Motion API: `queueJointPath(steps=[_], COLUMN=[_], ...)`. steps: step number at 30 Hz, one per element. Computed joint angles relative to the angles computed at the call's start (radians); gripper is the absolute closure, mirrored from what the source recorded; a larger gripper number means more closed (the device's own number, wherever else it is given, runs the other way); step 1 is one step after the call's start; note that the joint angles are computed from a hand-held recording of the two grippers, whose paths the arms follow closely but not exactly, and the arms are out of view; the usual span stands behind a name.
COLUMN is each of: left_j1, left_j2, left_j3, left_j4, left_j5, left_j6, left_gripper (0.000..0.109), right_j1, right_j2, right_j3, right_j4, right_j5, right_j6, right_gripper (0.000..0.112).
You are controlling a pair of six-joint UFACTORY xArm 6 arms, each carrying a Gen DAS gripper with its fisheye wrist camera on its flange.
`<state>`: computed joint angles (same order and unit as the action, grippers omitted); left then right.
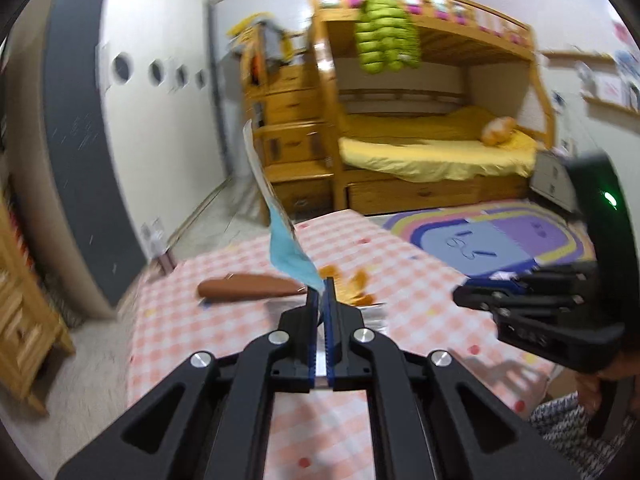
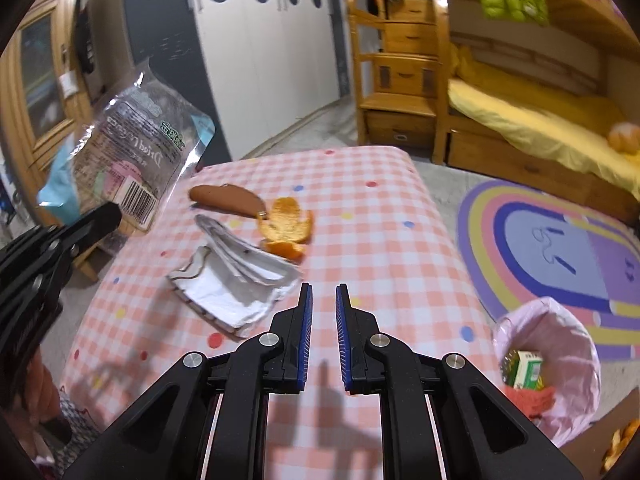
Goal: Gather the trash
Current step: 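Grasp the white folded paper packet with the right gripper and lift it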
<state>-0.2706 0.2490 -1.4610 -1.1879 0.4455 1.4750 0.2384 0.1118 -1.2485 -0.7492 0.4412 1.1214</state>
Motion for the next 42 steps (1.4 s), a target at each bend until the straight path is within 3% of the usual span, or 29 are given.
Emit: queueJointPath(steps=[6, 8, 13, 19, 26, 34, 36, 39, 40, 42], left_j1=[0.061, 0.066, 0.081, 0.08, 0.075, 0.088, 0.095, 0.1, 0.101, 0.102], left_j2=[0.072, 0.086, 0.128, 0.146, 0.147, 0.137, 0.136, 0.134, 0.134, 0.135], left_j3=[-0.086, -0.097, -0.139, -0.156, -0.148, -0.138, -0.14, -0.139, -0.138, -0.139], left_j4=[0.106, 0.147, 0.244, 0.309, 0.347, 0.362, 0.357, 0.349, 0.349, 0.354], left_j5=[0.022, -0.008, 0.004, 0.019, 0.023, 0.035, 0.041, 0.04, 0.039, 0.04], left_j6=[-0.221, -0.281, -0.367, -0.407, -0.428, -0.451, -0.461, -0.467, -0.468, -0.472], left_gripper=[0.108, 0.108, 0.108, 0.108, 0.108, 0.108, 0.108, 0.108, 0.108, 0.108], right_j1=[0.038, 0.041, 0.028, 0.011, 0.013, 0.05, 0.059, 0.06, 0.06, 0.06], right_j2=[0.112, 0.165, 0.246, 0.334, 0.333, 0.233, 0.208, 0.185, 0.182, 0.197], right_j3=[-0.124, -0.192, -0.295, -0.423, -0.396, -0.241, -0.206, -0.178, -0.176, -0.196], right_j4=[0.129, 0.182, 0.254, 0.258, 0.442, 0.705, 0.676, 0.506, 0.465, 0.446], right_j5=[0.018, 0.041, 0.075, 0.19, 0.204, 0.101, 0.054, 0.006, -0.004, -0.021], right_j6=[-0.204, -0.276, -0.308, -0.296, -0.461, -0.72, -0.721, -0.592, -0.565, -0.575], right_gripper=[0.099, 0.099, 0.099, 0.099, 0.097, 0.096, 0.094, 0.058, 0.055, 0.034])
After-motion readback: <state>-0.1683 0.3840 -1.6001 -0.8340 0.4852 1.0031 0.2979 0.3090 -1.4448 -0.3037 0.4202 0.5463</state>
